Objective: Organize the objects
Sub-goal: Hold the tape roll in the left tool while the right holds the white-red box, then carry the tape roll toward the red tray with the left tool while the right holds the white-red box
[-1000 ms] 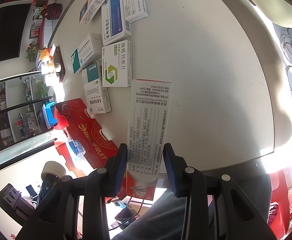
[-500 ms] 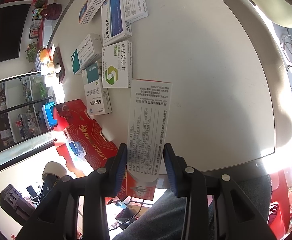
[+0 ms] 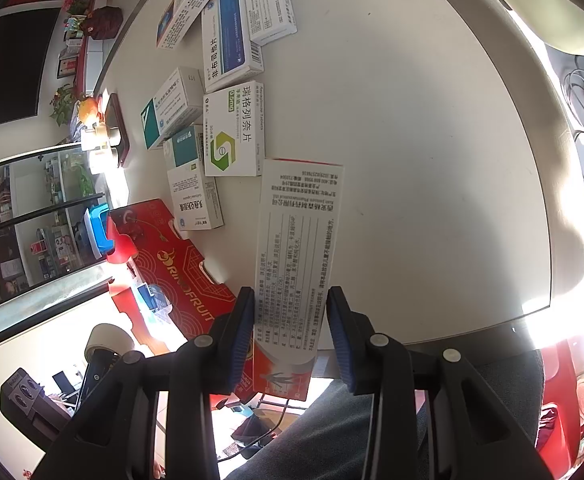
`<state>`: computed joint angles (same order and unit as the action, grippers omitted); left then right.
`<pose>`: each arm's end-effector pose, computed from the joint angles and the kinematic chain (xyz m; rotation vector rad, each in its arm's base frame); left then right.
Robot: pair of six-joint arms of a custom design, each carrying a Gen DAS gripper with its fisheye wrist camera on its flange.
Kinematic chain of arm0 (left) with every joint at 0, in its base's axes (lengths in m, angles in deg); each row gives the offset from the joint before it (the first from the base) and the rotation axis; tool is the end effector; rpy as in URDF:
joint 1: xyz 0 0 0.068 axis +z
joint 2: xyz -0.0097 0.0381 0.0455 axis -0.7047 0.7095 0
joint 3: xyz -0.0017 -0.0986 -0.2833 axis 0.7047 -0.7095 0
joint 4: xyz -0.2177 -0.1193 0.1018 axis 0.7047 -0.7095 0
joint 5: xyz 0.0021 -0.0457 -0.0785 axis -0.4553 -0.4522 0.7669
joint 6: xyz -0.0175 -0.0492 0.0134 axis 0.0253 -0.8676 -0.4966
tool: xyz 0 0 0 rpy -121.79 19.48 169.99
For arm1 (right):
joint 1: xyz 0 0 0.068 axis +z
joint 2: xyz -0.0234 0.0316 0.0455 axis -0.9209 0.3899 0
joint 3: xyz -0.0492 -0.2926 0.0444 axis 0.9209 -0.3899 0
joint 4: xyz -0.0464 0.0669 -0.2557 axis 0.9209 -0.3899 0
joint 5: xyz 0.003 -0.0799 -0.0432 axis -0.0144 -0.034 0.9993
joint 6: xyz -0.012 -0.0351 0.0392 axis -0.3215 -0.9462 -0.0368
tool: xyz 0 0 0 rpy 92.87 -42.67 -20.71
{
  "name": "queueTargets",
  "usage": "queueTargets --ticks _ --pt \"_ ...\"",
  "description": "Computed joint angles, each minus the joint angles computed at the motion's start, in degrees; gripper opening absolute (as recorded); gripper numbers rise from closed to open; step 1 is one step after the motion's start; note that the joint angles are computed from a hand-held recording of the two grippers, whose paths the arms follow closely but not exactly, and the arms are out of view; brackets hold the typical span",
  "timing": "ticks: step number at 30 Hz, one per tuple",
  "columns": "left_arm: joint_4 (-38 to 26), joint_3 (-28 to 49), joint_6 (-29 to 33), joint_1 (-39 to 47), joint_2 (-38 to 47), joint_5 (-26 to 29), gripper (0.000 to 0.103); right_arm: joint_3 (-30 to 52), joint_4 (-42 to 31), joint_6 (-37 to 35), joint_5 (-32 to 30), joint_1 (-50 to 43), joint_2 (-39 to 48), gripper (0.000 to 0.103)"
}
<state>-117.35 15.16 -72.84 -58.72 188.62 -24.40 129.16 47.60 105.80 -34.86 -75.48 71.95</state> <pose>0.4019 -0.1091 0.2067 0.6815 2.7063 -0.3733 0.2417 -0.0175 0.1997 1.5293 2.5401 0.9228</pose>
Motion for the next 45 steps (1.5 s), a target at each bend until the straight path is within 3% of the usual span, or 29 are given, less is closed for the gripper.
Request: queueTargets --ticks 45 --pt "0.0 -0.2 -1.0 1.7 0.2 -0.9 0.03 -0.2 0.9 0.4 0.0 1.1 1.1 0.036"
